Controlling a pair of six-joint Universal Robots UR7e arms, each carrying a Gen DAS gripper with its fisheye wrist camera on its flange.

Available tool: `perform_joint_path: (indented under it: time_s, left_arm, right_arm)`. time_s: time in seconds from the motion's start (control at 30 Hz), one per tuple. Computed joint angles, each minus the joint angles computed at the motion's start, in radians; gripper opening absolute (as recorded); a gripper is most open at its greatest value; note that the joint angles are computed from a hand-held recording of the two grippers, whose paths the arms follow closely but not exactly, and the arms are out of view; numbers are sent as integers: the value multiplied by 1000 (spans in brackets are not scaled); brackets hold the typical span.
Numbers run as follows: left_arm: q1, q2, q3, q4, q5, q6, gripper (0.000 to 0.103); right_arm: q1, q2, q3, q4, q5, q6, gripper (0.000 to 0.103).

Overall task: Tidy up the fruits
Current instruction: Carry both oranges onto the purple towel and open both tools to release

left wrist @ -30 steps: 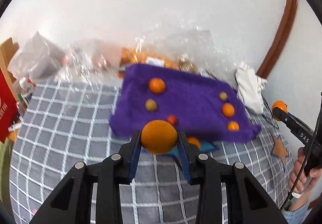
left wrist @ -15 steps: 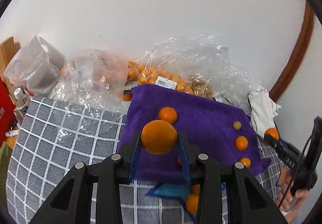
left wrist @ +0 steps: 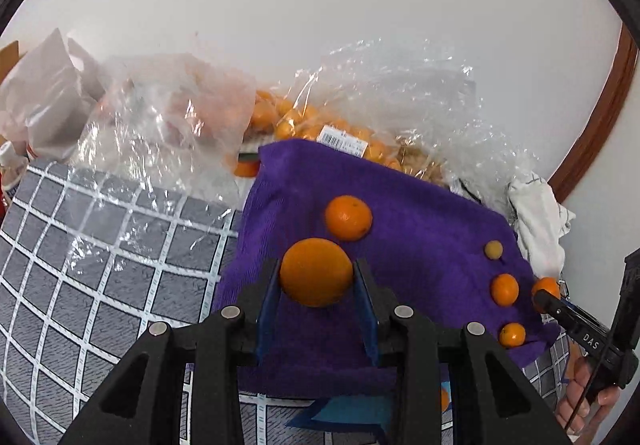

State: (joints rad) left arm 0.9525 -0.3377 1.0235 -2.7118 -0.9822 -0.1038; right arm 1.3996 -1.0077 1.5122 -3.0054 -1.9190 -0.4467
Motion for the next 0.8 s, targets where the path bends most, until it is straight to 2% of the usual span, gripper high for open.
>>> perform_joint_path:
  time_s: [0.2, 0.3, 0.47, 0.8]
  left_arm:
    - [10, -3, 2, 11, -13, -10, 34]
    - [12, -3, 2, 24, -26, -16, 34]
    - [16, 1, -13, 77, -52, -26, 34]
    - [1, 26, -43, 152, 17, -18, 34]
  right_arm:
    - [-1, 13, -9, 29, -10, -6, 42]
    - [4, 32, -23, 37, -53, -12, 42]
    - [12, 45, -20, 15, -84, -43, 42]
    - [15, 48, -18, 5, -86, -53, 43]
